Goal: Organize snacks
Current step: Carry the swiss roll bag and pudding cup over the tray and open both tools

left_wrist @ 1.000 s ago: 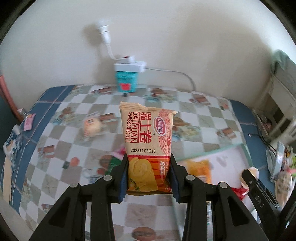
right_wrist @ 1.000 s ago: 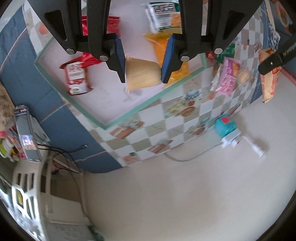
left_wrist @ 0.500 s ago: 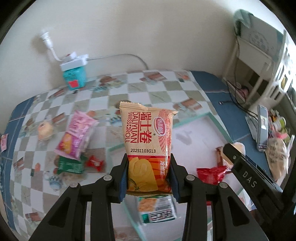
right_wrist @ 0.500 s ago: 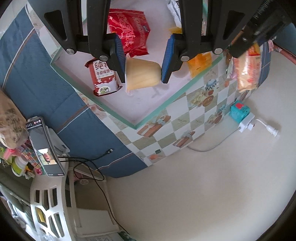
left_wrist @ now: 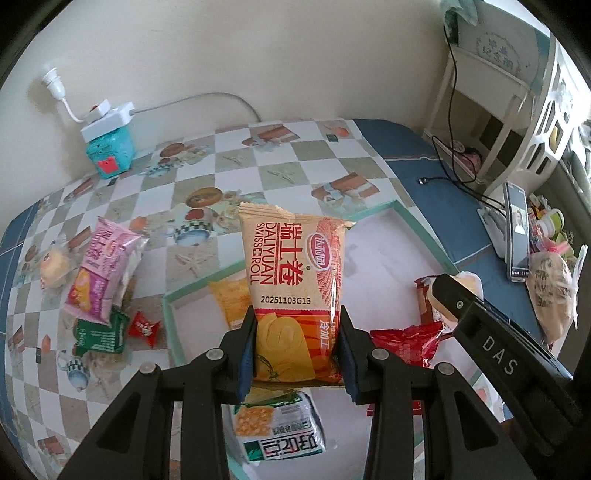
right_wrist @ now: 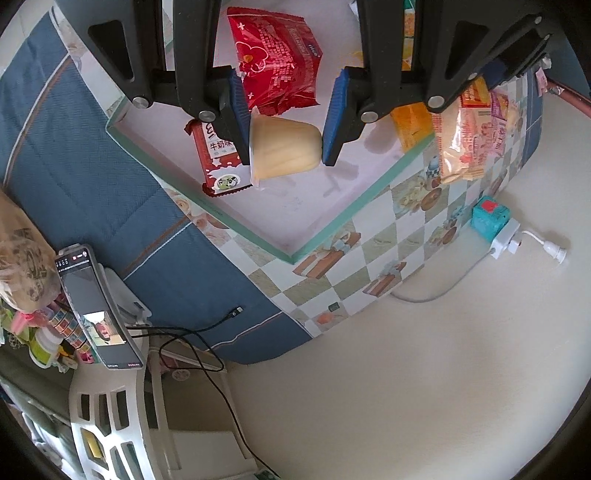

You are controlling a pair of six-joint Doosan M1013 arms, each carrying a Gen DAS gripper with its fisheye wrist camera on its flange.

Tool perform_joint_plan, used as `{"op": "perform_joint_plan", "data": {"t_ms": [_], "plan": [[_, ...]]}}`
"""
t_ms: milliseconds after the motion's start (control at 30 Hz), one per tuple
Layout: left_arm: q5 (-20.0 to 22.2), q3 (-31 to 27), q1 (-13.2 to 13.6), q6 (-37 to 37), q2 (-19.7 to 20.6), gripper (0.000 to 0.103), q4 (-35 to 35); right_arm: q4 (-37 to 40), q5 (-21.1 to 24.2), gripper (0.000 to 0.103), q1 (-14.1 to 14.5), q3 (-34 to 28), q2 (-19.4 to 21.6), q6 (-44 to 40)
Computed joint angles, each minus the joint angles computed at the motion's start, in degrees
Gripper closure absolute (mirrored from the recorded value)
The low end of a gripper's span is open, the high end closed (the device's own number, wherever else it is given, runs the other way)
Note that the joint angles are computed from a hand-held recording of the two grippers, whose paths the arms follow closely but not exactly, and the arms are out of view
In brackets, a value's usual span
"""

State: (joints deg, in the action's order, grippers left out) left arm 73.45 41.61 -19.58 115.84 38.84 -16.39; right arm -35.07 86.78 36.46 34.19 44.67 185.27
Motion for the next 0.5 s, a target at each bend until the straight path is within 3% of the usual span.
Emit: {"op": "perform_joint_plan", "data": {"t_ms": [500], "plan": [[-0.05,1.5,-0.92,1.21,0.0,0.063,0.27,2.14,-0.87,0.063,-0.65,1.4,-0.21,-0.13]]}}
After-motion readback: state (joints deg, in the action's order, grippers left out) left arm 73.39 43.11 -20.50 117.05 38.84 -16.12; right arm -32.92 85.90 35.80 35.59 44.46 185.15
